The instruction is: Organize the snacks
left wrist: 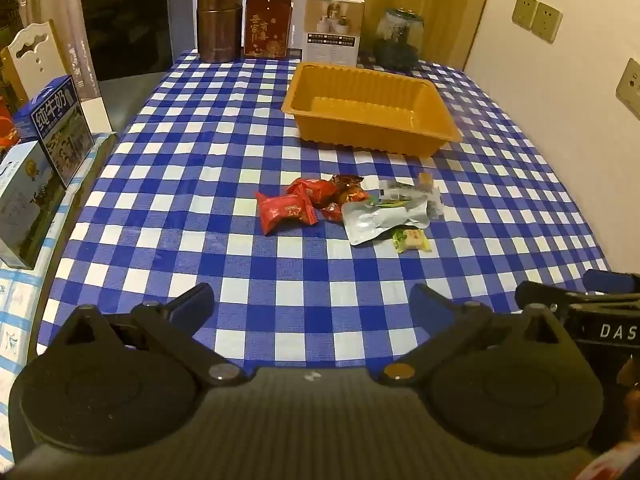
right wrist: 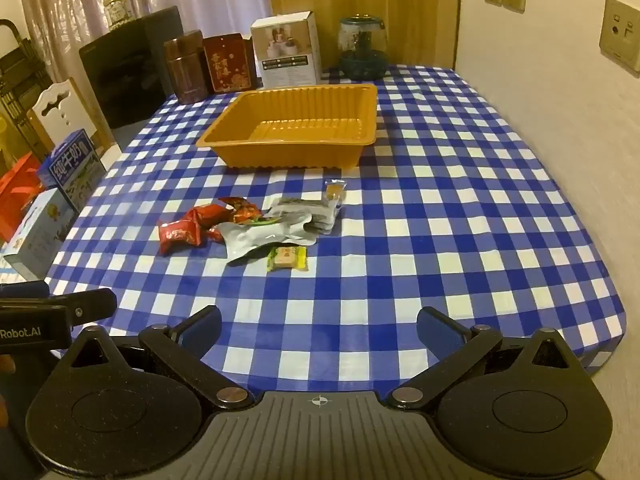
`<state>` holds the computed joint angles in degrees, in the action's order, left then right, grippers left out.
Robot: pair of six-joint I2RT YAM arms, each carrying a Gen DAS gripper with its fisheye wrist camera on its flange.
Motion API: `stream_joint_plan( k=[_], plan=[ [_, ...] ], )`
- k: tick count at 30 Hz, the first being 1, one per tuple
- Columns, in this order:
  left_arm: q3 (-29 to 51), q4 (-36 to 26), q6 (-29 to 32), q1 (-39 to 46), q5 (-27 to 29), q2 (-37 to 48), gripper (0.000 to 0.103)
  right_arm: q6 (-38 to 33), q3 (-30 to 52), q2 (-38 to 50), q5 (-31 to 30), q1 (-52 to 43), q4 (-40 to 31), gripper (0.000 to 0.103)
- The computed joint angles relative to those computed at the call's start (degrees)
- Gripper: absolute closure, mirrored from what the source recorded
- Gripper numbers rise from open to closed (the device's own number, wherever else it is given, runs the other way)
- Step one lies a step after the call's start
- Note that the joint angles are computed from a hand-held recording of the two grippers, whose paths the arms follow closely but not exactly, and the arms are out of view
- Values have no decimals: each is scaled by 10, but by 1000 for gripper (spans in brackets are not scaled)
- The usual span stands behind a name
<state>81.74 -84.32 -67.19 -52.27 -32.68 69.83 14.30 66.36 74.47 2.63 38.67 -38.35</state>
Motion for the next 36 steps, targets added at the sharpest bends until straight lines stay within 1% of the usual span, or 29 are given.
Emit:
stream_joint_plan(
  k=[1, 2, 4, 5, 9, 13, 15, 36],
  plan=[
    [0, 4, 9, 7, 6, 2, 0, 0, 0, 0, -1, -1, 0, 0],
    [-10, 19, 23, 24, 12, -14, 0, 0, -1, -1, -2, -1, 0, 0],
    [-5, 4, -7, -2, -13, -15, 0, 0, 2, 1, 2, 0, -4, 0],
    [-17, 5, -21, -17, -25, -14, 0, 0, 2, 1, 2, -1, -4, 0],
    [-18, 6, -17, -16, -24, -20, 0, 2, -2, 1, 5, 3, 1, 0],
    [-8, -2, -22, -24, -32, -9, 0, 6, -3, 3, 8, 9, 6, 0],
    [-7, -3, -23, -25, -33, -8, 0, -4, 1, -2, -2, -5, -1, 0],
    [7, -15, -27, -32, -37, -7, 0, -2, -1, -6, -1, -8, -3, 0]
  ],
)
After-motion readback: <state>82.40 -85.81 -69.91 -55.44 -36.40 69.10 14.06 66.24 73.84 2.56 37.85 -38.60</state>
